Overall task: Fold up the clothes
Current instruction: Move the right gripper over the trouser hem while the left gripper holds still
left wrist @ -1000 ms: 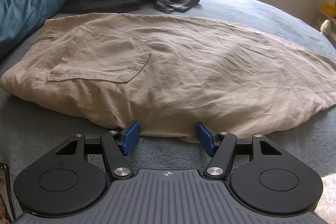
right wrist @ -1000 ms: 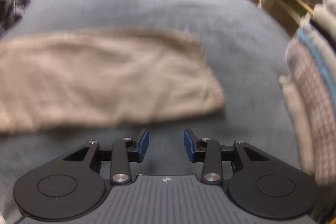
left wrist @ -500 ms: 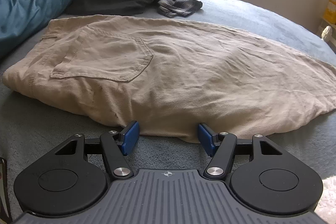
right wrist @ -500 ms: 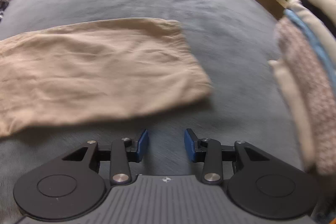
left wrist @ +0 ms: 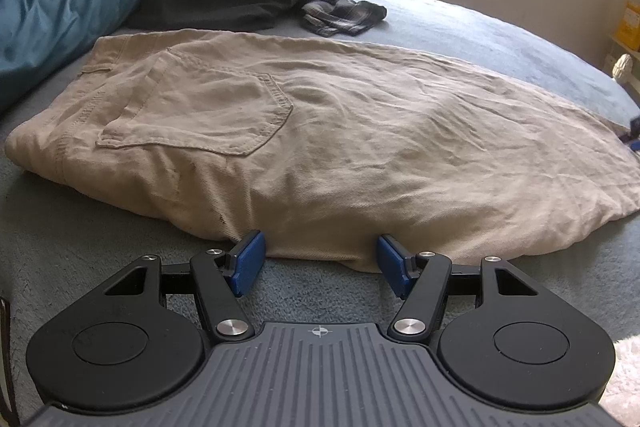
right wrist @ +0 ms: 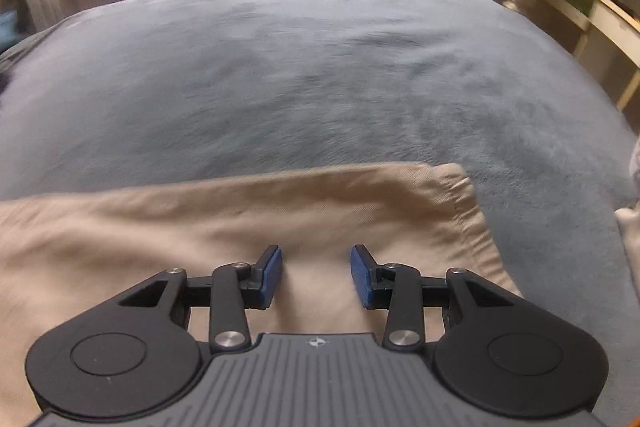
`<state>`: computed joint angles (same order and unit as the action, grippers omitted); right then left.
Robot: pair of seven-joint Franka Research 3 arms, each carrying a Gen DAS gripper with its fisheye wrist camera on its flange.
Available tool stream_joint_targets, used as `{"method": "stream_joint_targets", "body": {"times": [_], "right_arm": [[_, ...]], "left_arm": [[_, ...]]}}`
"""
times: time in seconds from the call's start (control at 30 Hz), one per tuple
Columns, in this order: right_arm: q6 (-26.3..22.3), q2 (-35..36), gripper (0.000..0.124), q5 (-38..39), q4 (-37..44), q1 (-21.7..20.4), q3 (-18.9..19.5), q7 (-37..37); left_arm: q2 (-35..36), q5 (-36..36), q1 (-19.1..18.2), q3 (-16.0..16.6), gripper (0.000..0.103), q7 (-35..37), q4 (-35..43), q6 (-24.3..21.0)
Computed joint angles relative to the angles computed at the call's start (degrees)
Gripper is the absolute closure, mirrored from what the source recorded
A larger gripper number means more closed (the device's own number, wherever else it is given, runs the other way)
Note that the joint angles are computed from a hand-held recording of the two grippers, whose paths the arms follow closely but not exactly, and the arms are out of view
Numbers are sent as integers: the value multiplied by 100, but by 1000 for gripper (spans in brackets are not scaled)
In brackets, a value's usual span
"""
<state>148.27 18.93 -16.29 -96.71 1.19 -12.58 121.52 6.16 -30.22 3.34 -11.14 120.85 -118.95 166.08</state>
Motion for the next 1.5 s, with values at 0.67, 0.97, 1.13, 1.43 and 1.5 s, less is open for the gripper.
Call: {"method": "stream_joint_targets", "body": {"times": [0.67, 0.97, 1.13, 1.43, 1.5], "right_arm": [[-611, 703, 82, 1072, 1245, 91, 130, 46], [-1048, 77, 82, 1588, 869, -67, 540, -40], [-1442, 906, 80, 1512, 1819, 104, 501, -81], [-1160, 738, 80, 1042, 1998, 498, 334, 1258], [-585, 163, 80, 1301, 1237, 499, 564, 1110]], "left_arm": [[21, -196, 32, -59, 40, 133, -11, 79], [23, -379, 58, -100, 40, 268, -17, 120], [13, -655, 78, -111, 40, 569, -5, 77], [15, -650, 34, -32, 40, 520, 54, -76], [-2, -595, 22, -14, 40, 480, 46, -95]]}}
